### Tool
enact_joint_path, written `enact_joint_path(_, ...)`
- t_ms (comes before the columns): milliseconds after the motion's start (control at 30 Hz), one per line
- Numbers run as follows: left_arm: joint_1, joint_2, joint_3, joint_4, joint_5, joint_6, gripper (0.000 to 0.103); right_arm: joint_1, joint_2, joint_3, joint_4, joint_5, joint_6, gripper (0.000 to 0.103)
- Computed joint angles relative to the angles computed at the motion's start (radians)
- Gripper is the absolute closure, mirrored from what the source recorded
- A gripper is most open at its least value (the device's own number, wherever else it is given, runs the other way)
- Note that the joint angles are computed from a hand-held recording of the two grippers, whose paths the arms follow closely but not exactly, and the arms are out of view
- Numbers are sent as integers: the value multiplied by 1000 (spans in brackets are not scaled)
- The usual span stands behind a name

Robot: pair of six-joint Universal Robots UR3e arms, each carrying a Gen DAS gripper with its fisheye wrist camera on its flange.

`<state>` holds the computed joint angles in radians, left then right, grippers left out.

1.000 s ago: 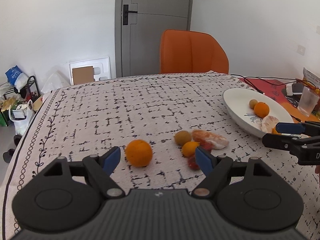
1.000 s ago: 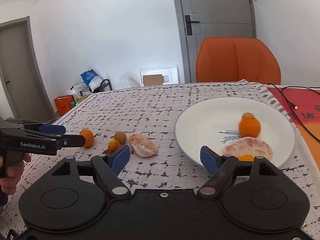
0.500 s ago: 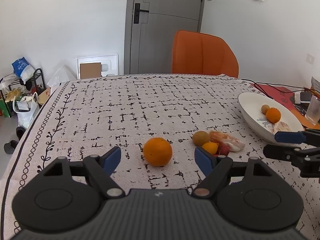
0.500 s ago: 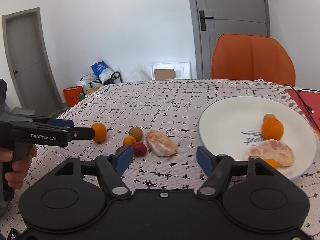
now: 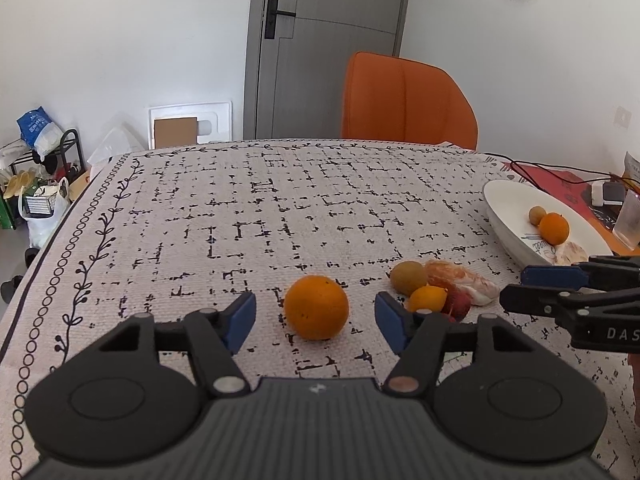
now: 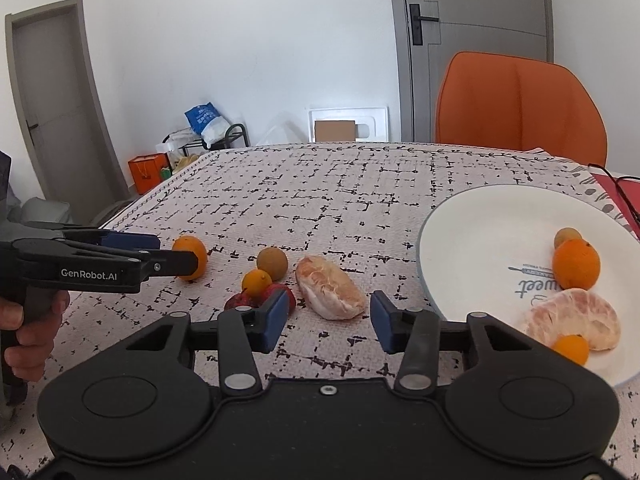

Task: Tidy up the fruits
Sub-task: 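Move both open grippers back toward the remaining fruit pile, then close the right gripper on the peeled pomelo segment while the left grasps a large orange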

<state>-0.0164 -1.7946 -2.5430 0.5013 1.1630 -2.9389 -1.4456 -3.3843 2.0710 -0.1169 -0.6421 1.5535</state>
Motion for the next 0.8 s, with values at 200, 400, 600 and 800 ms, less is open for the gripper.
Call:
enact_joint_path(200, -20, -25, 34, -17, 15, 0, 48, -84, 21, -83, 152, -25, -144, 58)
enact_joint_path(400, -31, -32, 63, -56, 27, -10, 68, -171, 38, -155, 296, -57, -278, 58)
enact_joint_path(600, -21, -2, 38, -61, 22, -13, 68, -228, 33, -201, 385, -94, -367, 65)
enact_joint_path(800, -2, 37, 5, -68, 3, -6, 68, -217, 8, -200, 362, -85, -333, 71)
